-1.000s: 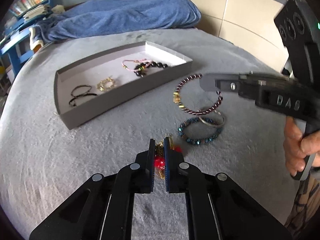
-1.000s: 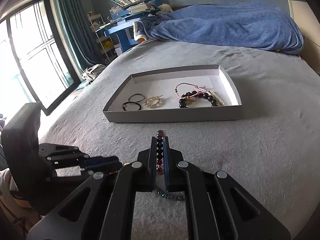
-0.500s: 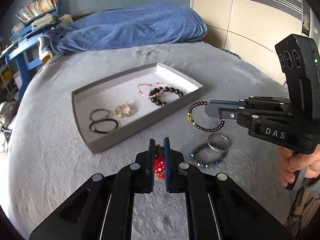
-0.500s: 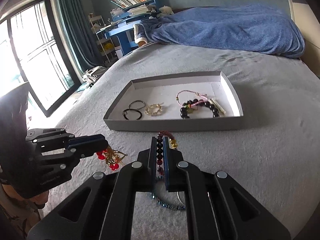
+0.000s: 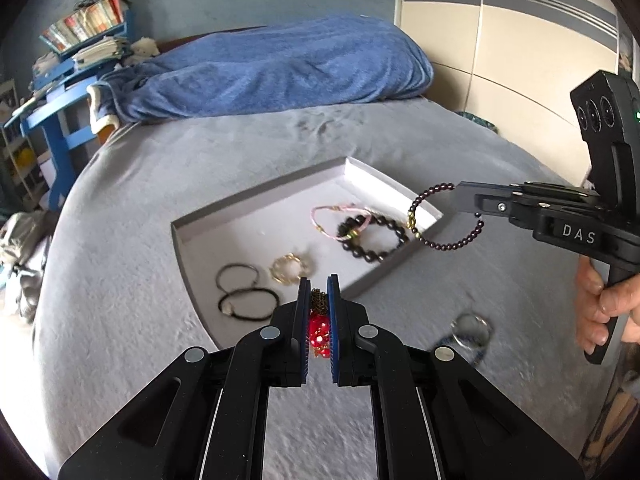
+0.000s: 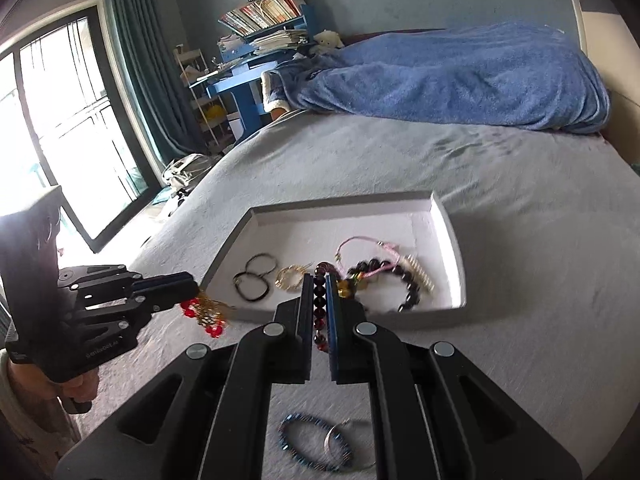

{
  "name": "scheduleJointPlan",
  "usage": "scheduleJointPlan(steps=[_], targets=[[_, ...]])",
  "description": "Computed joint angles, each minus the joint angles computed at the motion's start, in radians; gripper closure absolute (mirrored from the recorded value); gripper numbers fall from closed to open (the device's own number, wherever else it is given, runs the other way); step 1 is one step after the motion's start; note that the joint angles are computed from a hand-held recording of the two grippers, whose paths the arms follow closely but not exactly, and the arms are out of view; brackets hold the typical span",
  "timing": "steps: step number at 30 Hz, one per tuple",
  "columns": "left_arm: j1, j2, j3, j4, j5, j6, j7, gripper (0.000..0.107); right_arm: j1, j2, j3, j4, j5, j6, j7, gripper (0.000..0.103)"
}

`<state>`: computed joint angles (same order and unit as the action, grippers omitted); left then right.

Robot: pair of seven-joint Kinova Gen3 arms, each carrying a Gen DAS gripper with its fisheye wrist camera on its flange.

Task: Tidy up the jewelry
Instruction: 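Carry both items into the grey tray and open both tools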

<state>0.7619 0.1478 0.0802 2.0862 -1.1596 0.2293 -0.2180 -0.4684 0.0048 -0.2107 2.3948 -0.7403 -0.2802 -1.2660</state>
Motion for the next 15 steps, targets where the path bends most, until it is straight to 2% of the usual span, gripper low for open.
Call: scheduleJointPlan(steps=[3, 6, 15], targets=[[-0.03, 0.018, -0.006, -0.017, 0.053, -0.027, -0.056, 0.099, 0.015, 0.021, 0.023, -0.03, 0.042, 0.024, -0.018, 0.097], [-0.042, 0.037, -0.026, -0.038, 0.111, -0.051, -0.123, 0.099, 0.025, 0.053, 0.042, -0.063, 0.134, 0.044, -0.094, 0.097], [-0.062, 0.082, -0.086, -0.087, 0.255, -0.129, -0.272, 0.099, -0.035, 0.16, 0.103, -0.164, 0.273, 0.082, -0.196, 0.097]])
